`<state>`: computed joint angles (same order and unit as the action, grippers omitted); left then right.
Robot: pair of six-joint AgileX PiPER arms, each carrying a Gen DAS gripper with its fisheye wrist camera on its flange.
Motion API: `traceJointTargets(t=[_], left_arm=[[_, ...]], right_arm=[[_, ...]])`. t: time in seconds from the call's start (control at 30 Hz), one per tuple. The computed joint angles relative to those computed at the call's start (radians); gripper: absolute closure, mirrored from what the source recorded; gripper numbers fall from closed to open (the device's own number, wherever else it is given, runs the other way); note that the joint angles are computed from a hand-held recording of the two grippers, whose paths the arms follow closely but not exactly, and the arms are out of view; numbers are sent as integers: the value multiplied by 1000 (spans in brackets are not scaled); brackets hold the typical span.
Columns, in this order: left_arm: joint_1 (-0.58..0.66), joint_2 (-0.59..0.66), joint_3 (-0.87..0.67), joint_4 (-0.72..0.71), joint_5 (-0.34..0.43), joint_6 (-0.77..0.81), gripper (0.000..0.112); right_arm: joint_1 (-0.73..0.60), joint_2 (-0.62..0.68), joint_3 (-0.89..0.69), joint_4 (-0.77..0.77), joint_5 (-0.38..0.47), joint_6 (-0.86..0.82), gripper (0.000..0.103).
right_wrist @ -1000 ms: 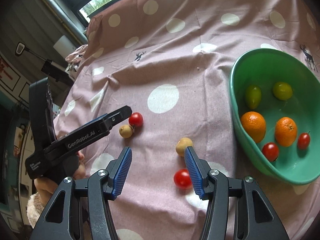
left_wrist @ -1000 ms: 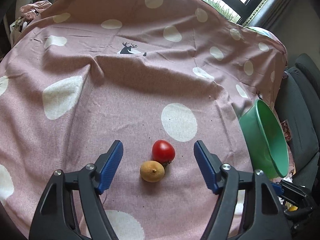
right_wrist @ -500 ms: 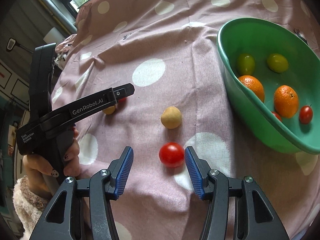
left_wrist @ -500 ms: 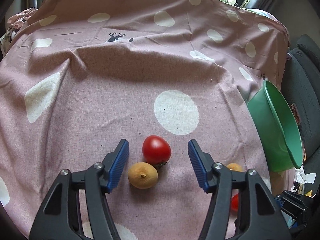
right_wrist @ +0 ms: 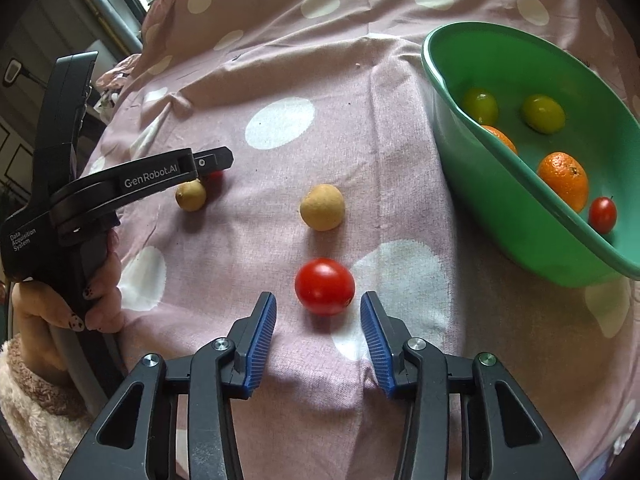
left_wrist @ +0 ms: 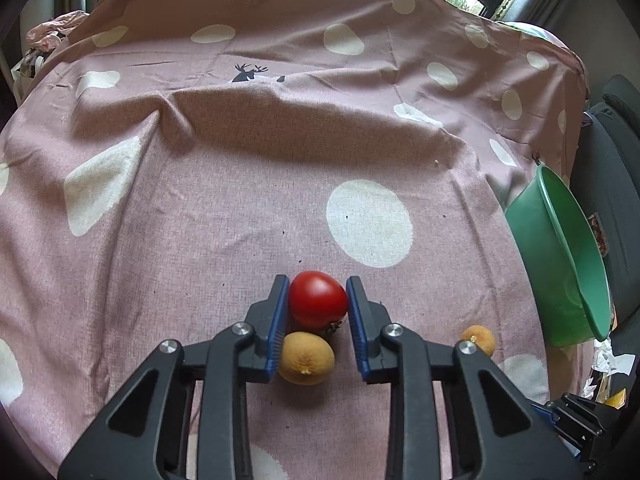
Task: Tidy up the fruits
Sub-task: 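Close the right gripper on a tomato while the left gripper grasps another tomato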
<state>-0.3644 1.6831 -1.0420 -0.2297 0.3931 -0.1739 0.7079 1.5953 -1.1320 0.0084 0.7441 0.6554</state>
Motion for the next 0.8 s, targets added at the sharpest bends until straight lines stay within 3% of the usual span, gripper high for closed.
traceJointTargets(t=[0.17, 0.27, 0.43, 0.53, 0.67, 0.8], left_arm=[[19, -117, 91, -44, -25, 8, 84], [45, -202, 154, -131, -34, 70, 84], [59, -275, 172, -64, -33, 9, 84], [97, -269, 165, -161, 0, 98, 84], [113, -284, 171, -138, 7, 77, 84], [137, -288, 173, -173, 23, 115, 84]], right_arm=[[18, 9, -6, -48, 5, 34, 73], [22, 11, -5, -53, -6, 39, 74], [18, 19, -19, -23, -26, 12, 75], [18, 46, -67, 11, -10, -34, 76], [10, 115, -186, 47, 37, -110, 84], [-4, 234, -361, 74, 135, -193, 84]])
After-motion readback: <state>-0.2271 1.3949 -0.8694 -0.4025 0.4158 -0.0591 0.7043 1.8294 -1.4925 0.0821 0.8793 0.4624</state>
